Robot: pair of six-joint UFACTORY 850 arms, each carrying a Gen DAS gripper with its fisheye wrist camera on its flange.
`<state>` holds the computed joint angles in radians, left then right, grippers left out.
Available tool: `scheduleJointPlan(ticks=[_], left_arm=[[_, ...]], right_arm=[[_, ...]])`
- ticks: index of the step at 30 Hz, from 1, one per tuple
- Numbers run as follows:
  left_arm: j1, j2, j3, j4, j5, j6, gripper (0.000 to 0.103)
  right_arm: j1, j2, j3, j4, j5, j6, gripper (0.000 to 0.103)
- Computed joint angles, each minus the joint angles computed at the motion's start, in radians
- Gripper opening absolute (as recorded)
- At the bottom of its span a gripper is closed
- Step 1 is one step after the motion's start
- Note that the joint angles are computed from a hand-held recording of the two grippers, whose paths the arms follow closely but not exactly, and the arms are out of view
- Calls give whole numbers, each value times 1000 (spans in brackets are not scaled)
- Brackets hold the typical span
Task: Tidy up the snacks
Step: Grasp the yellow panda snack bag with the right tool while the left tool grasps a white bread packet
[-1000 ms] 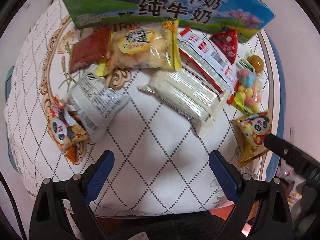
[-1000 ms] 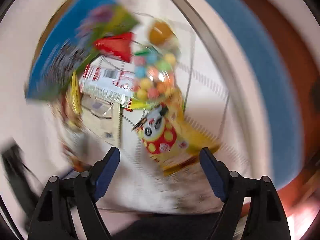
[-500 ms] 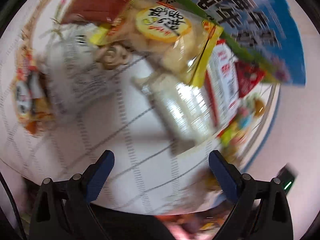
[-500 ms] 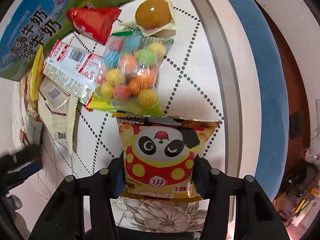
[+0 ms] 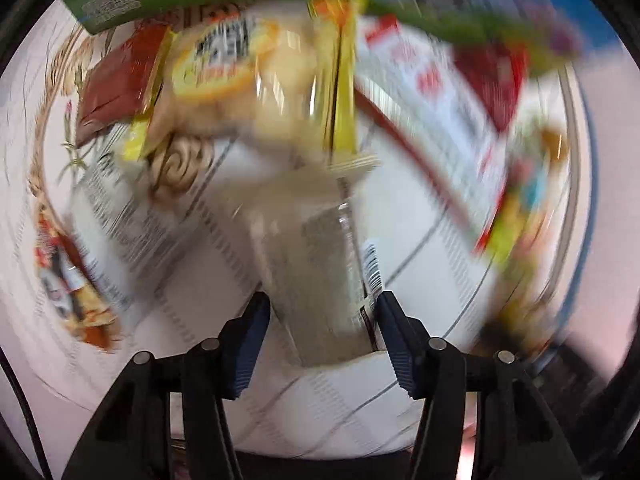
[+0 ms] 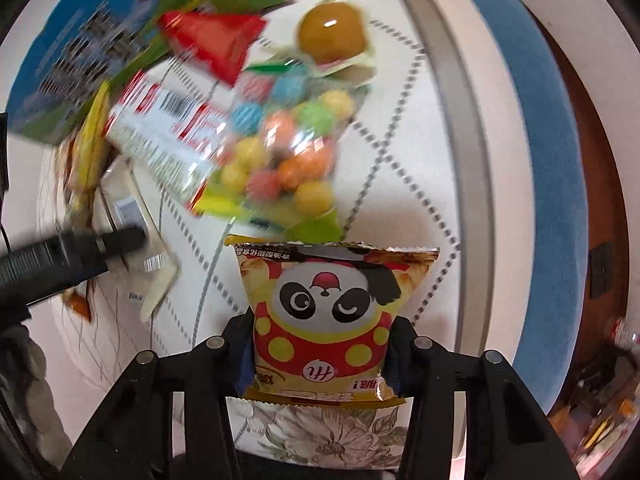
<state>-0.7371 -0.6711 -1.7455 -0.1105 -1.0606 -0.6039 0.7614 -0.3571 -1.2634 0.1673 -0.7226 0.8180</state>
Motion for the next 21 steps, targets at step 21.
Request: scheduleJointPlan(ticks=[21], left_arm=[[13,161,271,-97,207,44,57]], right_arm=[[5,46,39,32,-26,54,52]])
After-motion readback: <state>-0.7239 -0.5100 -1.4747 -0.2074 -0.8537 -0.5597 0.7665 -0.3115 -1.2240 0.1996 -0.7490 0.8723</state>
